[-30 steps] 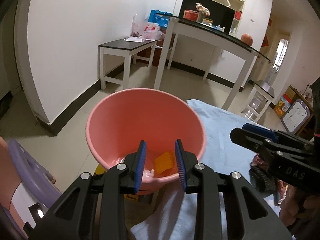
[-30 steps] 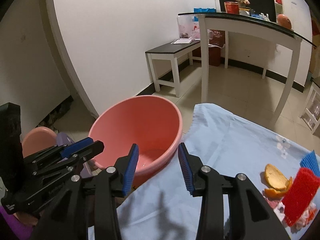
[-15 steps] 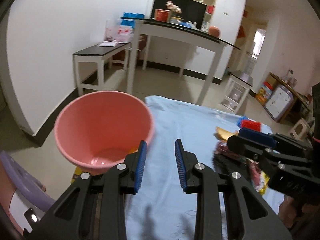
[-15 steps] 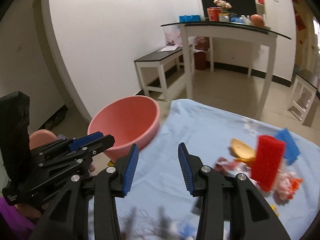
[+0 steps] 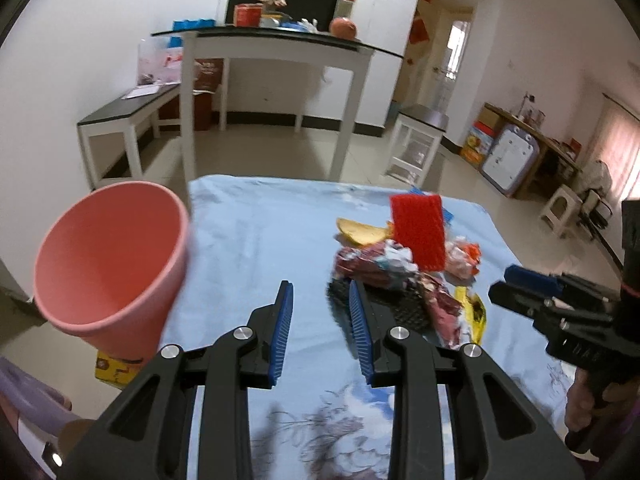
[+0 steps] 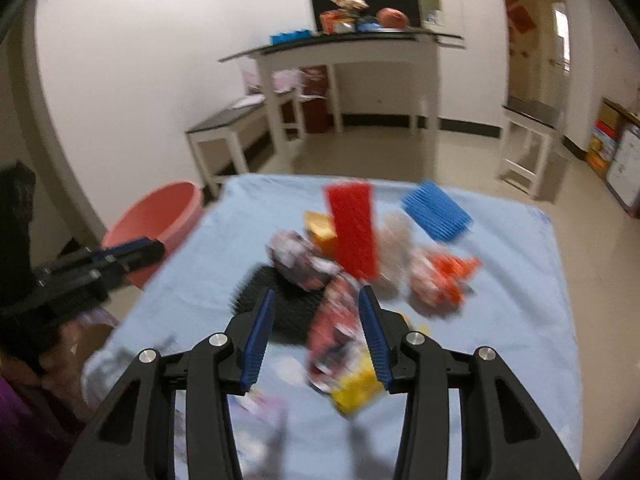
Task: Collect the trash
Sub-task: 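Move both tools back over the trash on the table, then grasp the black mesh with the left tool while the right tool grasps the yellow snack bag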
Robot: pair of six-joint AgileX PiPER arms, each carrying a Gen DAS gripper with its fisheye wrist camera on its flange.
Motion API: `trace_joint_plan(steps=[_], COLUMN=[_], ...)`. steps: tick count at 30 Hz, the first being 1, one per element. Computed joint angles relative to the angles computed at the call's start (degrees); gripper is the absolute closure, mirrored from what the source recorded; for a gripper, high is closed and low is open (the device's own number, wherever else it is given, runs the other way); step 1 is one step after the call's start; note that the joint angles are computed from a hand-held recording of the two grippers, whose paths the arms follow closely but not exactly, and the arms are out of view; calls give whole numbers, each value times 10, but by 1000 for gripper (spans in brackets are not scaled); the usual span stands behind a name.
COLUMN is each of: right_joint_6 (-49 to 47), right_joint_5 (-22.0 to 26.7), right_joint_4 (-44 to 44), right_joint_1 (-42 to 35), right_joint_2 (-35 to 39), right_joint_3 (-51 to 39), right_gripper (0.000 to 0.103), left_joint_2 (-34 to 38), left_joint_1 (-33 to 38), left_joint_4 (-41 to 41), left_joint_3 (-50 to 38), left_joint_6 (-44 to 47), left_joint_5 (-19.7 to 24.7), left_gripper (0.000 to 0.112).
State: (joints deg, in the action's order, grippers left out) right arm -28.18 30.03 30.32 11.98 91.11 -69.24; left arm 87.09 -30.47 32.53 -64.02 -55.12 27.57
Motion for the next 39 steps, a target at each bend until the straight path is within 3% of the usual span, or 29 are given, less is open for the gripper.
trace_joint_plan(steps=[8,12,15,24,26,28,31,39], right_joint_6=[-11,-2,-4,28,38,40,46,40], right_joint_5=[17,22,33,37,30,32,31,30], right_joint_4=[31,31,43,11,1,1,-10,2], right_joint_1=[-60,-58,-57,-36,-38,-44,-51,-76], right_joint_2=[18,38,55,82,83,87,90,92], right_joint_3=[46,36,23,4,7,5,5,3], right_gripper=[59,58,50,50,53,65,72,74], left_joint_2=[52,68,70,76,79,82,86,110], left_joint_1=[-8,-8,-8,-2,-1,-1,0,7], left_joint_4=[-82,-110,-117,-127,-130,-133,-143,-193], left_joint_3=[-29,-35,-37,-40,-40,-40,-38,-56], left_joint_6=[84,108,113,119,123,125,133,176], left_joint_5=[-13,-13,-11,-9,-10,-11,-14,-13], left_gripper=[83,83,83,83,83,83,83,83])
